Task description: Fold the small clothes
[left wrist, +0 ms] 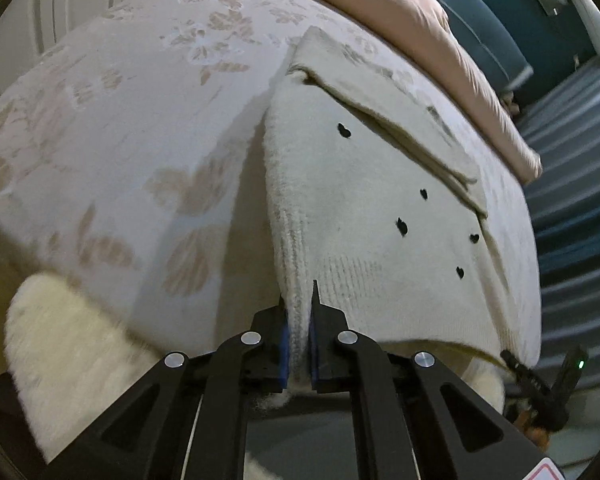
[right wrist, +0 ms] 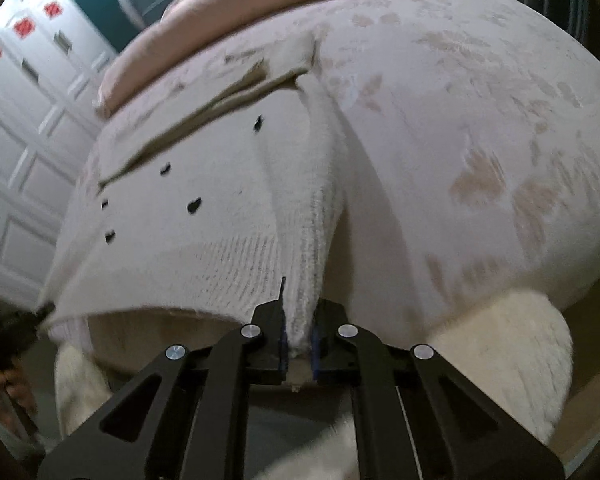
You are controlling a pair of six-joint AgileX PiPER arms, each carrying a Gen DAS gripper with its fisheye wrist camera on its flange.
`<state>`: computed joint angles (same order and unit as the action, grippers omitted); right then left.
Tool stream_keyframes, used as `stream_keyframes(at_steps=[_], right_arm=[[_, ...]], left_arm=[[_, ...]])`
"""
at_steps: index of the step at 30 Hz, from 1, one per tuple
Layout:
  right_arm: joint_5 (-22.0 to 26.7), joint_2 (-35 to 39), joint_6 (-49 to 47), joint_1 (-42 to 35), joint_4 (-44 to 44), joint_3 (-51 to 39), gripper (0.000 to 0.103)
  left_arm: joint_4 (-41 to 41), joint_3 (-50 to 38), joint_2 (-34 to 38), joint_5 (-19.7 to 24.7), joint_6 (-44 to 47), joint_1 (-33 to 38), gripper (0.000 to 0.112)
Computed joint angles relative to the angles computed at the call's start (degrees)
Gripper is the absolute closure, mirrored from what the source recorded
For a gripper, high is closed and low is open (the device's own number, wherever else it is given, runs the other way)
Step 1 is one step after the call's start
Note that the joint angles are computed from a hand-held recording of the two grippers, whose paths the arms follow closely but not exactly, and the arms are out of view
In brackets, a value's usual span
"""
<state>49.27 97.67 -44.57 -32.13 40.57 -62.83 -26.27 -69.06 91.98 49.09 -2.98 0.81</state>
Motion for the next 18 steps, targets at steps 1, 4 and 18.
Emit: stream_keyframes(at_steps=[1, 4, 18], right_arm=[[1.6, -1.8, -1.2, -1.1, -2.1, 2.2, 0.097], [5.5, -7.1, -4.1, -3.8, -8.7, 8.4, 0.097], [15.9, 0.2, 1.3, -6.1, -0.1, -12.3, 0.096]], left_arm=[[0.8, 1.9, -1.8, 0.8, 0.1, -0.2, 0.108], [2.4, 9.5, -9.0, 4.2, 0.6, -0.4, 0.108], [-2.3, -8.5, -2.4, 7.5, 2.4, 2.1, 0.108]])
